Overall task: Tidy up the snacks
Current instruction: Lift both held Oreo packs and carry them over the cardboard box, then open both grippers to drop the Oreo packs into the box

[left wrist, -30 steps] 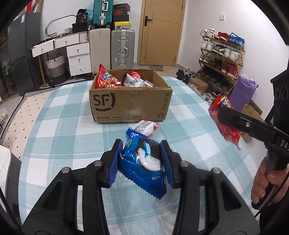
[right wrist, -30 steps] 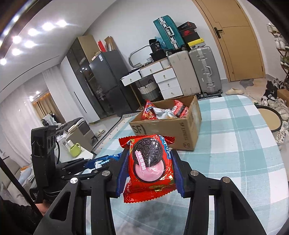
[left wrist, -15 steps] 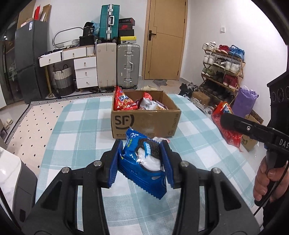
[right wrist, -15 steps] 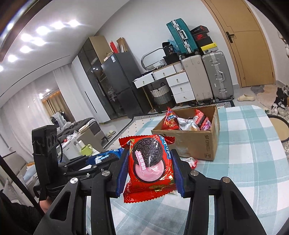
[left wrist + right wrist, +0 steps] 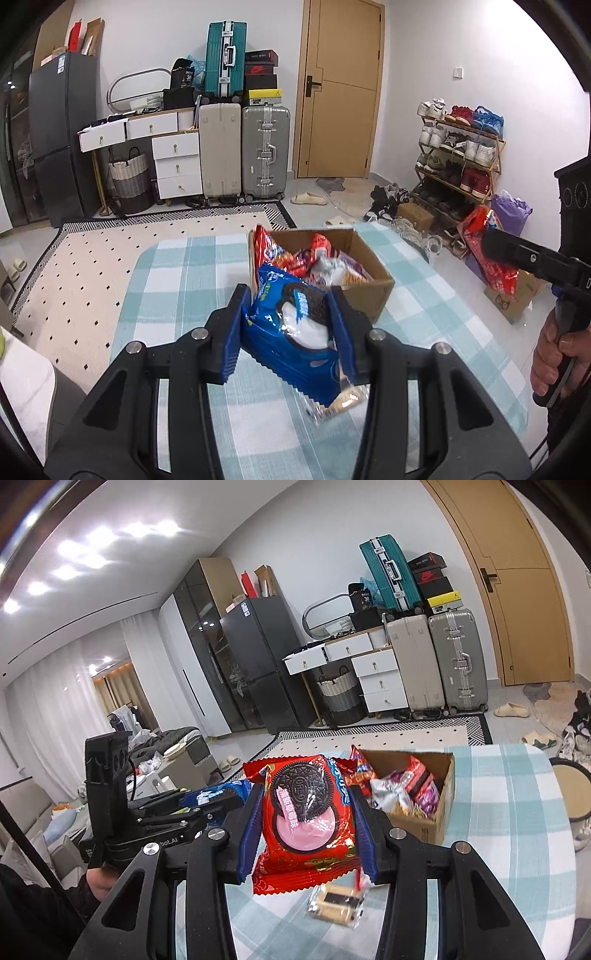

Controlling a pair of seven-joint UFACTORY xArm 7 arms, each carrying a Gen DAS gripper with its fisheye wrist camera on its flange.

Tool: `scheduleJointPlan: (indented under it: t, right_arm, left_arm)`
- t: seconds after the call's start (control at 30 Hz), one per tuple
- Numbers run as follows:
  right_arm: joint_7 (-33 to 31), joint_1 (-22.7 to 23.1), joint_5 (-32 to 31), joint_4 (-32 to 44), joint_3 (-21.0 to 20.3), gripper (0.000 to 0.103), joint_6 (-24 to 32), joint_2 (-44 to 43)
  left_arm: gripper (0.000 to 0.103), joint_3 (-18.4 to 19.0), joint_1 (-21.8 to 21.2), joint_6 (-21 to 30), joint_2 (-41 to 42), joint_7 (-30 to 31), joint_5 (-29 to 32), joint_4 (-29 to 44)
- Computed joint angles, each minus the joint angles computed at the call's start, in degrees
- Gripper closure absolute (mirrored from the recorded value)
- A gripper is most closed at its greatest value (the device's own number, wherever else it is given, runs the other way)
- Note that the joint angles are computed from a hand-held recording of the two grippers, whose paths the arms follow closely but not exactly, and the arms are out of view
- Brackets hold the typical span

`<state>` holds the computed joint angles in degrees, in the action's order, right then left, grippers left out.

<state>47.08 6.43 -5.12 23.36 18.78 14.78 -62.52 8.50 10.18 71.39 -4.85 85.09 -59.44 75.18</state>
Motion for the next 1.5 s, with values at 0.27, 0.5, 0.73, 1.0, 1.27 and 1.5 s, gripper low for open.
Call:
scheduleJointPlan:
  t: [0.27, 0.5, 0.73, 1.0, 1.27, 1.5]
  right_arm:
    - [-8.0, 0.3, 1.5, 3.2, -9.8, 0.058, -4.4, 7.8]
    - [-16.0, 0.0, 4.0, 10.0, -15.4, 0.058, -5.0, 17.1]
    - [-23.9, 1.1, 7.7, 15.3, -20.8, 0.058, -5.3, 26.4]
    - [-33.8, 3.3, 14.1, 16.7, -26.7, 0.058, -6.2, 35.9]
    - [-42.0, 6.2, 21.6, 15.5, -30.0, 0.058, -9.1, 40.0]
    - [-48.8, 10.2, 29.4, 16.4, -33.4, 0.058, -10.1, 43.8]
  left_arm:
    - [0.063, -4.9, -2.5, -2.9, 7.6, -8.0, 1.9, 12.0]
    - [0.063, -10.4, -5.6, -7.2, 15.6, -16.4, 7.6, 22.8]
    - [0.063, -16.0, -10.4, -14.1, 24.9, -22.5, 16.2, 33.0]
    - [0.063, -19.7, -15.9, -23.6, 31.1, -25.9, 25.6, 35.3]
    - [0.063, -21.2, -19.3, -25.9, 38.5, -31.5, 32.2, 40.4]
    - [0.063, -22.1, -21.0, -24.8, 44.6, -34.1, 35.9, 45.8]
